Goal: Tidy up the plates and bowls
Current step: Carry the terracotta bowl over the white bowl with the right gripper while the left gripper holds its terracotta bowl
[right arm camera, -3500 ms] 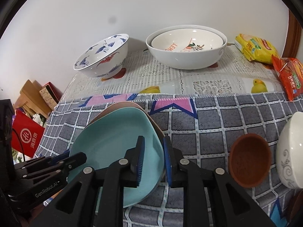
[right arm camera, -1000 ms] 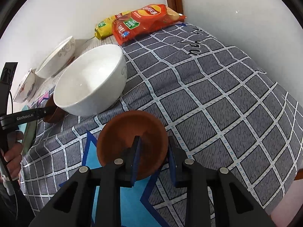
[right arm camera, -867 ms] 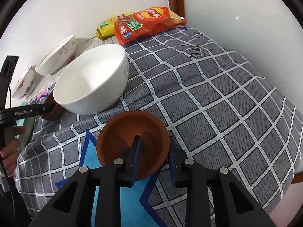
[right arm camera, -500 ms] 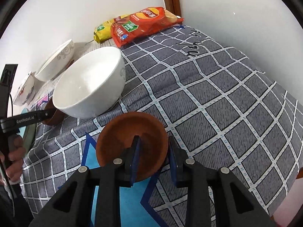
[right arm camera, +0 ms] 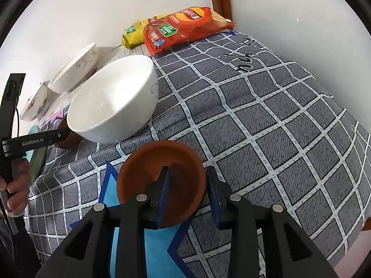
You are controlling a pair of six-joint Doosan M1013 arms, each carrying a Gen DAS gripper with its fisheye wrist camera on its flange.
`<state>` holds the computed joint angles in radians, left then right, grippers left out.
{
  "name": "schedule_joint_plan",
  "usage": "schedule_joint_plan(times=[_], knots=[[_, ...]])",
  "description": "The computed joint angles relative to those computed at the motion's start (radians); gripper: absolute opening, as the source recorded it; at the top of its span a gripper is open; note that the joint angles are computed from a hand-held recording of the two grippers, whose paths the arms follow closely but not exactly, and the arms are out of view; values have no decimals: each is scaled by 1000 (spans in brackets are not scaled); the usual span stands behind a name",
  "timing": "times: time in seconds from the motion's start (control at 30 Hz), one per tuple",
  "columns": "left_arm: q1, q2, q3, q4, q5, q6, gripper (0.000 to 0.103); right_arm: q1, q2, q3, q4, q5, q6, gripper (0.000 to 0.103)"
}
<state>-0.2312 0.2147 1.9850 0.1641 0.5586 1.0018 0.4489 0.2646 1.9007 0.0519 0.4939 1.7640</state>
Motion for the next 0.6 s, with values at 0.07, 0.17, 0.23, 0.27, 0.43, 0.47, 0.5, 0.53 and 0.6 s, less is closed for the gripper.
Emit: schedule_joint_plan(times=[0.07, 0.17, 0.23, 0.27, 0.43, 0.47, 0.5, 0.53, 0.6], knots=[[0, 2, -3, -2, 6, 1, 51, 10, -1, 1, -47, -2, 16, 31], [0, 3, -4, -2, 7, 4, 51, 11, -2, 3, -55, -7, 35, 31], [-1, 1, -2, 6, 2, -3, 51, 9, -3, 9, -53, -22, 59, 31], [-4, 0, 1, 26, -3, -19, 48, 10, -4, 12, -58, -28, 71, 31], [-5, -6, 8, 7, -24, 5, 36, 22, -8, 17, -120, -37, 177, 18], [-2, -7, 9, -16, -30, 27, 32, 23, -9, 18, -137, -40, 203, 17], [1, -7, 10, -35, -33, 43, 28, 20, -9, 19, -128, -43, 201, 16], [7, -9, 11, -68, -38, 66, 21, 12, -9, 21, -86, -48, 175, 15], [15, -12, 13, -103, -43, 79, 15, -4, -13, 27, 1, -58, 123, 14]])
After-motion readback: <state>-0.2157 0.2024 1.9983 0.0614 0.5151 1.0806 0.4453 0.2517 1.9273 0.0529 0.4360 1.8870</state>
